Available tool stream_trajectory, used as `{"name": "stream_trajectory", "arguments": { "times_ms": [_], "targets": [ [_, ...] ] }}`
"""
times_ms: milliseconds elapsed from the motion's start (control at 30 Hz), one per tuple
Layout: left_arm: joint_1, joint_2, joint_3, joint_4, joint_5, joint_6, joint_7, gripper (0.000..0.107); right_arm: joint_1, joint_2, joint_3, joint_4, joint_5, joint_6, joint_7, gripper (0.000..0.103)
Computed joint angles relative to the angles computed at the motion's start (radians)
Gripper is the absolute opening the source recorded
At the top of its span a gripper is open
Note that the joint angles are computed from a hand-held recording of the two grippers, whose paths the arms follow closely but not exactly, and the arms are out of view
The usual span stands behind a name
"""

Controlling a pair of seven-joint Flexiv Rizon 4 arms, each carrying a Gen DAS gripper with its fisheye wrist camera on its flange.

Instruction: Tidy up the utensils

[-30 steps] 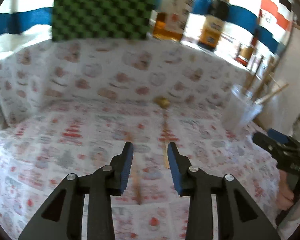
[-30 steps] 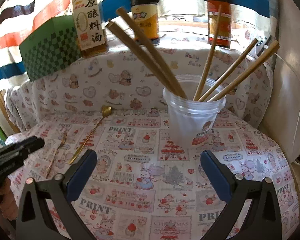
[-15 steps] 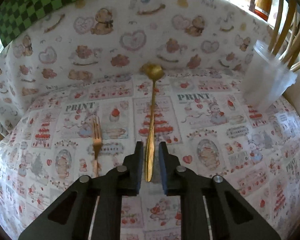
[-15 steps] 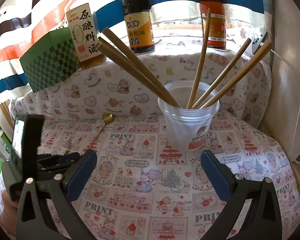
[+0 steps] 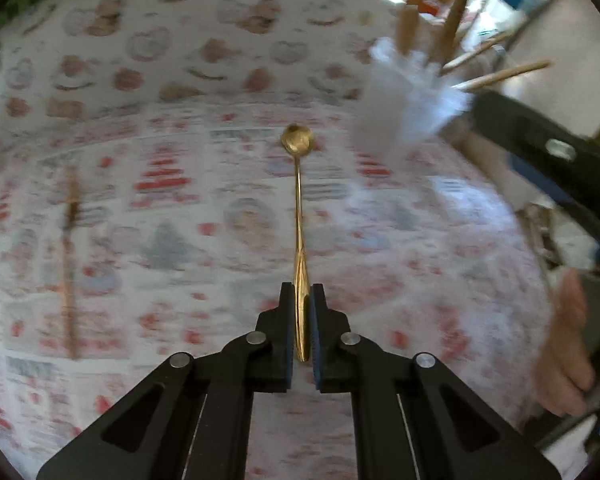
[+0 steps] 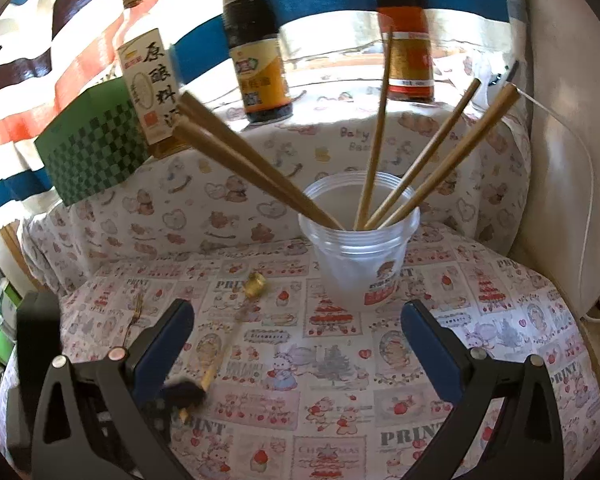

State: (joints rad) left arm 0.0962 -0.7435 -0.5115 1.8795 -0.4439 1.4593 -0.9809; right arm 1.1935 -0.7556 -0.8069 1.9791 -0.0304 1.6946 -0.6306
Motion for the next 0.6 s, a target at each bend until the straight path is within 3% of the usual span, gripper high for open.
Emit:
{"name": "stream_trajectory", "arguments": {
  "times_ms": [100,133,200,267,433,500,567,600],
  "targets": [
    [0.077,-0.013,-0.107,0.054,0.026,0.131,0.035,0.014,-0.023,0.007,0.022,-0.006,0.003,-0.006,0.010,0.103],
    [0.112,-0.018,-0.143,0.071,0.044,0.166,0.037,0.021,-0.037,0.014,0.038,-0.008,0.002,-0.006,0.012,0.103],
    [0.140,-0.017,-0.158,0.080,0.069,0.206,0.013,0.024,-0.074,0.030,0.081,-0.012,-0.004,-0.001,0.015,0.103],
    [0.111,-0.009,-0.099,0.071,0.091,0.282,-0.023,0.024,-0.112,0.044,0.127,-0.017,-0.015,0.005,0.012,0.103],
    [-0.039,-0.003,0.141,0.027,0.094,0.425,-0.114,0.034,-0.217,0.064,0.261,-0.049,-0.061,-0.010,-0.008,0.100],
    [-0.145,-0.013,0.282,-0.002,0.042,0.473,-0.141,0.046,-0.170,0.045,0.208,-0.047,-0.066,-0.033,0.027,0.099],
    [-0.153,-0.025,0.325,-0.018,0.050,0.466,-0.177,0.050,-0.135,0.027,0.166,-0.046,-0.086,-0.037,0.040,0.099],
    [-0.129,-0.037,0.309,-0.036,0.065,0.441,-0.195,0.050,-0.137,0.025,0.167,-0.050,-0.101,-0.046,0.034,0.098]
  ]
}}
